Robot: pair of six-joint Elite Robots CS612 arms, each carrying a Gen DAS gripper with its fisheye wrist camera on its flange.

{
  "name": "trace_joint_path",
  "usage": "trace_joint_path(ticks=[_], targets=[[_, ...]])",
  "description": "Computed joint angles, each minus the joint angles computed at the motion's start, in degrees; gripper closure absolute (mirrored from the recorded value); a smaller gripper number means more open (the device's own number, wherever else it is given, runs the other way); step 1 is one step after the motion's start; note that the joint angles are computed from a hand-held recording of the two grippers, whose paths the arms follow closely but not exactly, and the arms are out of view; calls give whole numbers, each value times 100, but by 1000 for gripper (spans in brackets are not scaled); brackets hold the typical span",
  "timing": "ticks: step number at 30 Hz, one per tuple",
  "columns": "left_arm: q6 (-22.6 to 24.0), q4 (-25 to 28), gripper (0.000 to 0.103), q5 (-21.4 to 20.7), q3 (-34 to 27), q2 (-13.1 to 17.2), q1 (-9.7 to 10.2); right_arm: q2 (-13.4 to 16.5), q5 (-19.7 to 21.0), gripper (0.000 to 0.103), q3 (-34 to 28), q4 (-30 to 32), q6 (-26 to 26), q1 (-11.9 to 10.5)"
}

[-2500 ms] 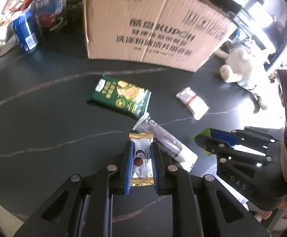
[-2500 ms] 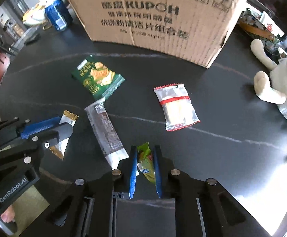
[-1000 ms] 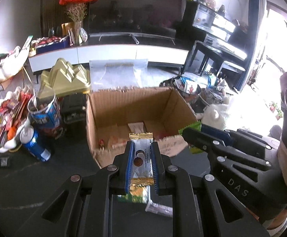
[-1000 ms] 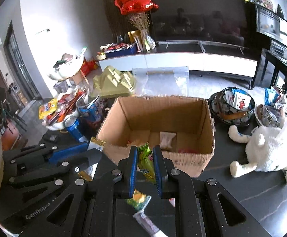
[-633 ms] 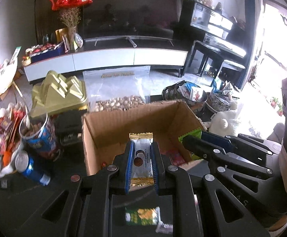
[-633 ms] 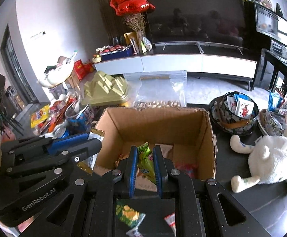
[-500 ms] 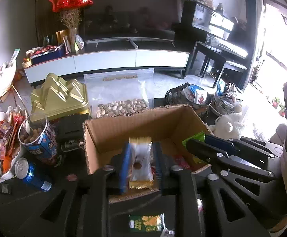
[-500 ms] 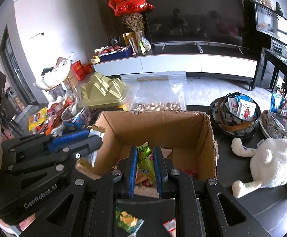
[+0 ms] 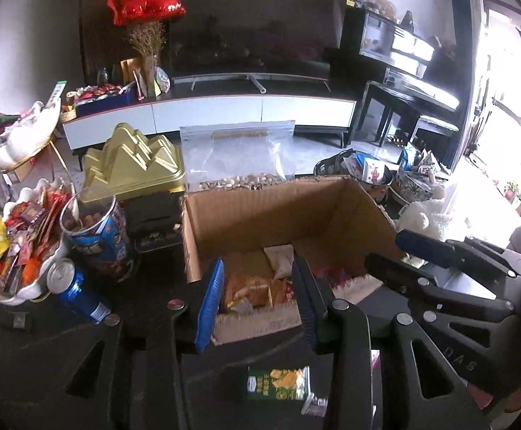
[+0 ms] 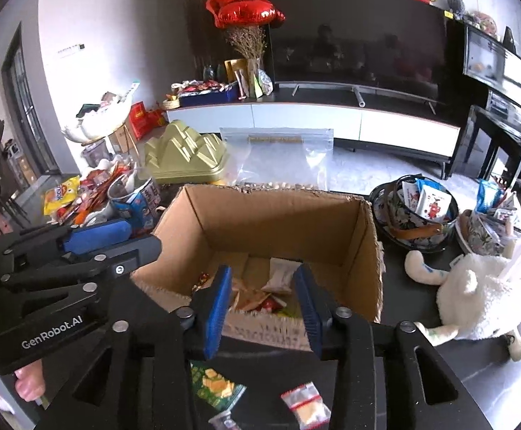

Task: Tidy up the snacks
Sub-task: 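Open both tools over the box to drop the snacks inside, then move both tools back down toward the remaining snacks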

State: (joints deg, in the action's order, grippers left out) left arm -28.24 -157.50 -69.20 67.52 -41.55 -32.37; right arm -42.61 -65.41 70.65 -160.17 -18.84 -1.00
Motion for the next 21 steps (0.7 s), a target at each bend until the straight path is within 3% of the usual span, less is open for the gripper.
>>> trace_joint_path(ticks=[10,21], targets=[[93,-284,58,95,724,-349,-204,-448,-18,59,749,136,-401,-65],[82,-450,57,9,1235,-511,-345,-666,-88,59,1246,413,-658,-105]])
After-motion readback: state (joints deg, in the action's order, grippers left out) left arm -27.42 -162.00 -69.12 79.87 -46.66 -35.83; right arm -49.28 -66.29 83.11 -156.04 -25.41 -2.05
